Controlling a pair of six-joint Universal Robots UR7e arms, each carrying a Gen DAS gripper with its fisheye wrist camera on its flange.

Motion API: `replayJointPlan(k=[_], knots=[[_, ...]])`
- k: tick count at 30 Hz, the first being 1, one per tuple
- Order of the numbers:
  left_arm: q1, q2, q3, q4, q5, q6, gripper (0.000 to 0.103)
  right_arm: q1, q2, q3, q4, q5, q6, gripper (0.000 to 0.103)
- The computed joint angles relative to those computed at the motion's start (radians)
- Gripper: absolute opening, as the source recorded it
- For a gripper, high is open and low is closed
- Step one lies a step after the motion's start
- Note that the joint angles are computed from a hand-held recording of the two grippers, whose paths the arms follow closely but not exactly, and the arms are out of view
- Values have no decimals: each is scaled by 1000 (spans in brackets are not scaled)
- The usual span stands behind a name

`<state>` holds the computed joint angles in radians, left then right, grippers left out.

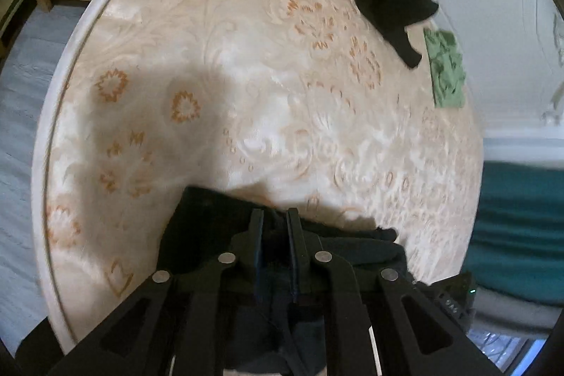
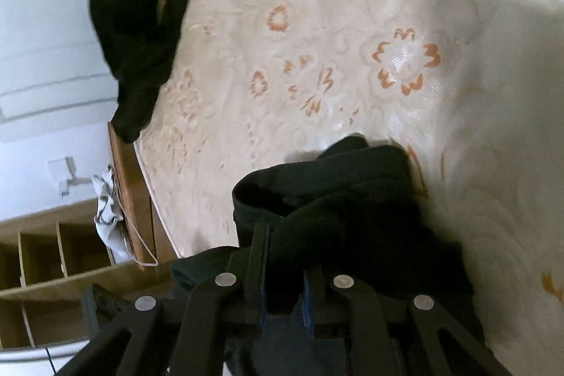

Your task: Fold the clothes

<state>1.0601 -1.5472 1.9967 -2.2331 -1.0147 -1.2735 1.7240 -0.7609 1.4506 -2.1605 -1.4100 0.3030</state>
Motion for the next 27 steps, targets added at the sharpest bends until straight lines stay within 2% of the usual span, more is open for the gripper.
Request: replayJointPlan(k=[1,2,3,4,5,6,7,11,13,15,19,22,24,27], knots=[[-9,-34,34,-37,7,-2,29,-4,9,-9,6,10,9,19],[-26,-66,59,-53,43,-10,37,-8,16,-18,15,25,16,25],[-44,-96,82,-65,84,-17,53,-12,20,-29,27,46,19,28],[-69,-129,100,-59,134,-27,63,-16,24,-40,36,69,21,35],[-96,-162,117,-47,186,-38,65,-19,27,-50,41,90,22,39],[-128,-200,132,-18,234,-59,65,-23,28,-54,37,112,23,42],[-149,-223,140,-6,247,-53,65,-27,27,-52,19,134,27,48],[-225,-250,134,91,247,27,65,-39,5,-5,-105,195,66,60],[-265,-246,146,161,258,62,65,-39,-14,21,-163,208,76,60],[-305,-238,157,231,268,96,65,-20,-38,24,-157,158,13,60],[-321,-252,227,185,183,124,57,20,-103,39,-97,34,-161,60],[-341,-269,265,191,143,83,51,28,-160,81,-49,-36,-256,59],[-353,-278,298,140,126,75,45,25,-194,120,-18,-78,-291,58],[-367,-251,314,103,121,88,43,-1,-228,176,-4,-95,-295,56]])
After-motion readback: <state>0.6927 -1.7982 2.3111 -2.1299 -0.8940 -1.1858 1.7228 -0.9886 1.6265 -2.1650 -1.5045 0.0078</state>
